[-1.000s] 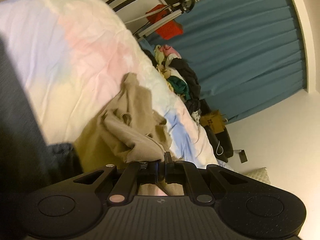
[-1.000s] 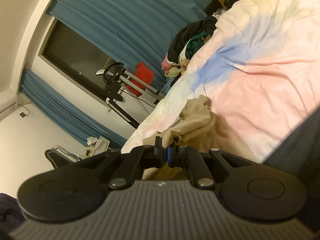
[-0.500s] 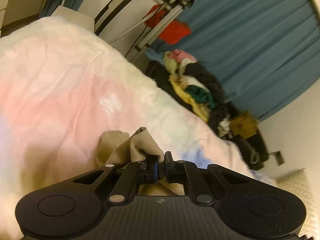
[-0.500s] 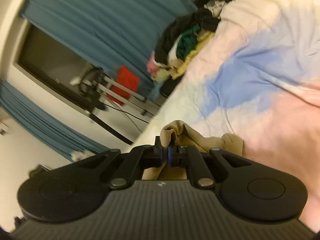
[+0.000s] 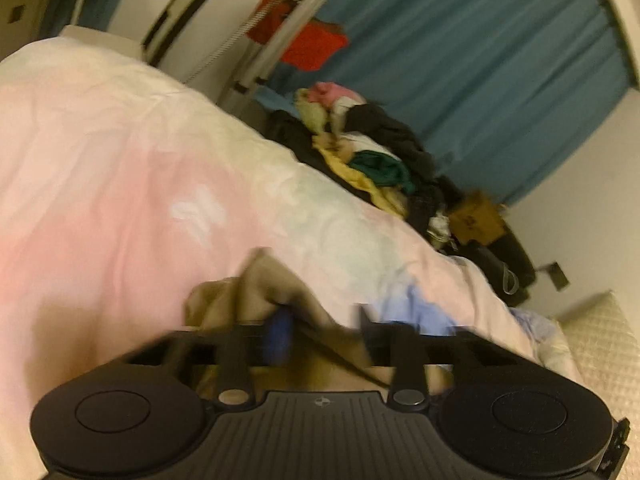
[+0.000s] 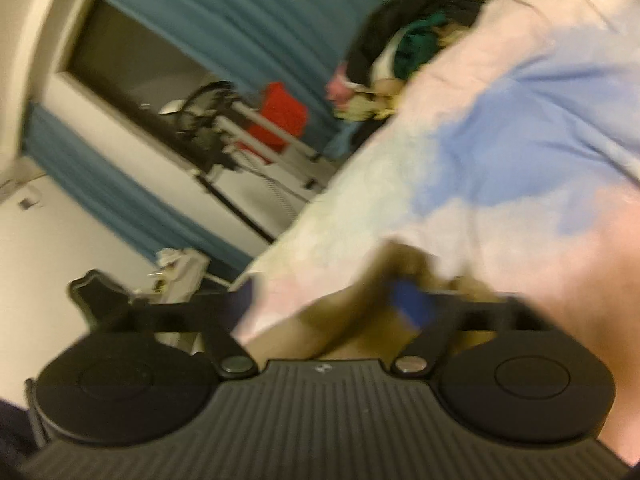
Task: Fold clothes
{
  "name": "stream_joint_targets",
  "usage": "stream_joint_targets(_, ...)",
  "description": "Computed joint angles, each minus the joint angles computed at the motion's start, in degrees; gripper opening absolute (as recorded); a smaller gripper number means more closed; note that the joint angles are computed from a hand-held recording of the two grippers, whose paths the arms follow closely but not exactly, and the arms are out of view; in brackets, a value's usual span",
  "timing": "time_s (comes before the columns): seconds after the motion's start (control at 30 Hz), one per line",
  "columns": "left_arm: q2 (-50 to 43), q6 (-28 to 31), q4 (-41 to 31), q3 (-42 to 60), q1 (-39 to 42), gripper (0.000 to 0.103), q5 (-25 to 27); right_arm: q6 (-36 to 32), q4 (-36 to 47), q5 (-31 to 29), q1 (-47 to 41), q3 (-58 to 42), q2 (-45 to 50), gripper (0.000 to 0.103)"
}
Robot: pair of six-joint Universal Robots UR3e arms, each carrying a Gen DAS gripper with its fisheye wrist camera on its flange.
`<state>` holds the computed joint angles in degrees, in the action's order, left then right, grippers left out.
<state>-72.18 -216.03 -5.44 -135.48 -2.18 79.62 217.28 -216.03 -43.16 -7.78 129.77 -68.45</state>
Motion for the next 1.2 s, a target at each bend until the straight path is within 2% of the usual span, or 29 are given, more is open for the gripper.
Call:
stream_joint_targets(0.1, 1.0, 2.9, -0.6, 0.9, -3.5, 0.083, 3.7, -2.0, 4.1, 1.6, 1.4, 0.9, -3.2, 0.088)
stream_joint_targets(0.2, 0.8, 5.4, -2.1, 2.2, -7.9, 0.086, 7.7, -6.4, 7.7, -4.2, 4.1, 4.5, -8.6, 0.089)
stream_joint_targets(0.23, -0.1, 5.8, -2.6, 2.8, -9.5, 0.086, 9.4, -8.5, 9.2, -5.5, 4.8, 5.1, -9.6, 0.079)
stream_joint_targets(0.27, -1.1, 5.8, -3.1, 3.4, -10.5, 0.086, 10.9, -10.7, 11.3, -6.3, 5.3, 4.9, -10.2, 0.064)
stream_joint_targets(0.3, -2.2, 5.9, -3.3, 3.8, -11.1, 0.086, 11.8, -13.2, 14.3, -8.0, 6.3, 4.1, -10.6, 0.058)
stream_joint_targets(0.37, -5.3, 6.9, -3.6, 4.8, -11.4, 0.086, 12.9, -18.1, 18.2, -12.8, 9.0, 1.7, -10.1, 0.040)
stream_joint_targets(0.4, -7.0, 7.7, -3.5, 5.2, -11.4, 0.085, 13.5, -20.5, 19.3, -15.7, 10.5, 0.3, -9.2, 0.038)
stream_joint_targets(0.5, -12.2, 9.5, -1.5, 6.5, -11.3, 0.085, 15.3, -24.9, 20.3, -21.9, 14.0, -5.2, -4.0, 0.037)
stream_joint_targets(0.57, -15.5, 10.3, -0.5, 7.7, -11.6, 0.085, 16.8, -25.3, 21.0, -23.9, 15.3, -8.8, -0.7, 0.037)
stream_joint_targets(0.77, -21.2, 13.8, 1.3, 10.5, -15.3, 0.085, 22.8, -25.8, 21.9, -25.8, 16.3, -13.1, 3.8, 0.036)
stream_joint_targets(1.0, -13.2, 14.2, -3.0, 7.3, -16.9, 0.085, 22.0, -28.3, 21.7, -25.5, 16.7, -5.1, -6.1, 0.037)
stream_joint_targets(1.1, -10.9, 15.5, -4.8, 6.9, -19.4, 0.085, 24.9, -29.9, 22.1, -25.3, 16.9, -0.8, -11.9, 0.037)
stream_joint_targets(1.2, -8.5, 13.6, -6.9, 6.0, -20.5, 0.085, 26.1, -30.5, 23.5, -25.3, 17.0, 2.4, -16.7, 0.037)
